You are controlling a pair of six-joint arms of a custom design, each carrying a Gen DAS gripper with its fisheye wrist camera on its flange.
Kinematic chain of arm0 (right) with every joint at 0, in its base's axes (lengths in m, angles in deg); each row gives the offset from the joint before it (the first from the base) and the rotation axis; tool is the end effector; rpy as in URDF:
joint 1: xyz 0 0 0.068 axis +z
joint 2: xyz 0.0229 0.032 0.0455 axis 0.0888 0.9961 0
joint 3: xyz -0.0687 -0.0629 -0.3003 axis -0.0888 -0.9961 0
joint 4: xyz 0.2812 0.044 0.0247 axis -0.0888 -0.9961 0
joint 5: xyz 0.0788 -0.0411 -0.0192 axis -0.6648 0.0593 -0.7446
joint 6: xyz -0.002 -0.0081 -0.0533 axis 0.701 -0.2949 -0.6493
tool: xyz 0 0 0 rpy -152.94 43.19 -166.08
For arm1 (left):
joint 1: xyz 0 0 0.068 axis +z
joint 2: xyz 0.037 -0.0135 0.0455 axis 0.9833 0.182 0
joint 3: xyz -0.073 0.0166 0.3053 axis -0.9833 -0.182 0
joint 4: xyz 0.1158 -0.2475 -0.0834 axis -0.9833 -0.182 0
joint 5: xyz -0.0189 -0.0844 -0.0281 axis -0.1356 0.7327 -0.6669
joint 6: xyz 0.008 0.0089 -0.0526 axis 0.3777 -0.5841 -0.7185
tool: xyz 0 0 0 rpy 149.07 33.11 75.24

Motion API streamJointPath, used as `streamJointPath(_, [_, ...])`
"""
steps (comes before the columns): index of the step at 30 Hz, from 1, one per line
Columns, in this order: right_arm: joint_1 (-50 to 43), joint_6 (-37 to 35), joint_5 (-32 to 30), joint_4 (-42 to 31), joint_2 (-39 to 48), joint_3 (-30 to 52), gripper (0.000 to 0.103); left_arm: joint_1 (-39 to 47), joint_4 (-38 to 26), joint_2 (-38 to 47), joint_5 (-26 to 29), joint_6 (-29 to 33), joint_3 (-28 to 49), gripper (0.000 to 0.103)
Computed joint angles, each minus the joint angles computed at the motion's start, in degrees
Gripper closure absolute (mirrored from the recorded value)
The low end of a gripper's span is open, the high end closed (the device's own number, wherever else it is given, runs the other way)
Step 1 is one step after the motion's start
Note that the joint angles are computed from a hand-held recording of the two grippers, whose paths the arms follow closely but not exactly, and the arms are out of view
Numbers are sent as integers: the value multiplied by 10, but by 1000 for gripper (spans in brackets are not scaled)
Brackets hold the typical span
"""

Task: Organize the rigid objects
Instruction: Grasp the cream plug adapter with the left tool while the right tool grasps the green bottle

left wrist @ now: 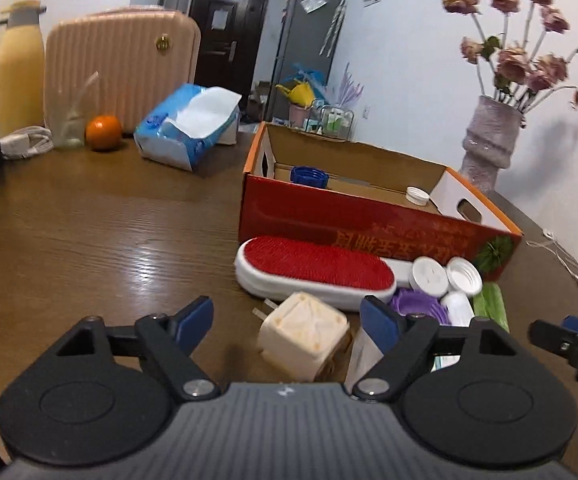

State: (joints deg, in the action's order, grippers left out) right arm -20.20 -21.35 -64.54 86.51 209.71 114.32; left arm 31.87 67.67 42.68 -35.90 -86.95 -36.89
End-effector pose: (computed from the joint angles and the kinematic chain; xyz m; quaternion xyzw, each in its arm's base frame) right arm 0.2677 -0.0958 -0.0087 -0.2198 0.8334 0.1975 0.4671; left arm 0.1682 -0.1431 -0.0006 -0.2433 0.8437 0.0372 0.4770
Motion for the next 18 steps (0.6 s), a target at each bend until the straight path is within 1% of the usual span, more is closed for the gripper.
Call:
streamJointPath(2, [38, 43, 25, -1, 10, 26, 33, 28, 11, 12, 16, 29, 16, 20])
streamJointPath(3, [50, 56, 35, -5, 14, 37, 35, 39, 16, 21, 23, 43, 24, 20])
streamJointPath(4, [64, 70, 49, -5, 18, 45, 37, 46, 9, 27, 28, 50, 33, 20])
streamJointPath(5, [79, 78, 63, -10, 21, 54, 40, 52, -11, 32, 29, 53, 43, 20])
streamJointPath(8, [99, 65, 92, -18, 28, 66, 45, 61, -6, 42, 36, 53, 33, 19])
streamJointPath(10, [91, 29, 96, 11, 33, 54, 45, 46, -12, 39, 25, 41, 15, 19])
streamJointPath(12, [78, 4, 102, -2, 25, 54, 45, 21, -62, 29, 4, 10, 11, 19])
streamJointPath(15, [76, -10, 130, -20, 21, 64, 46, 5, -165, 9, 9, -31, 31, 24])
streamJointPath(16, [80, -15, 141, -22, 25, 69, 47, 9, -181, 11, 18, -37, 40, 30])
streamJointPath(17, [87, -19, 148, -30, 30, 77, 51, 13, -178, 17, 26, -36, 45, 32])
streamJointPath(18, [89, -20, 145, -45, 32, 86, 54, 8, -177, 23, 12, -42, 50, 40])
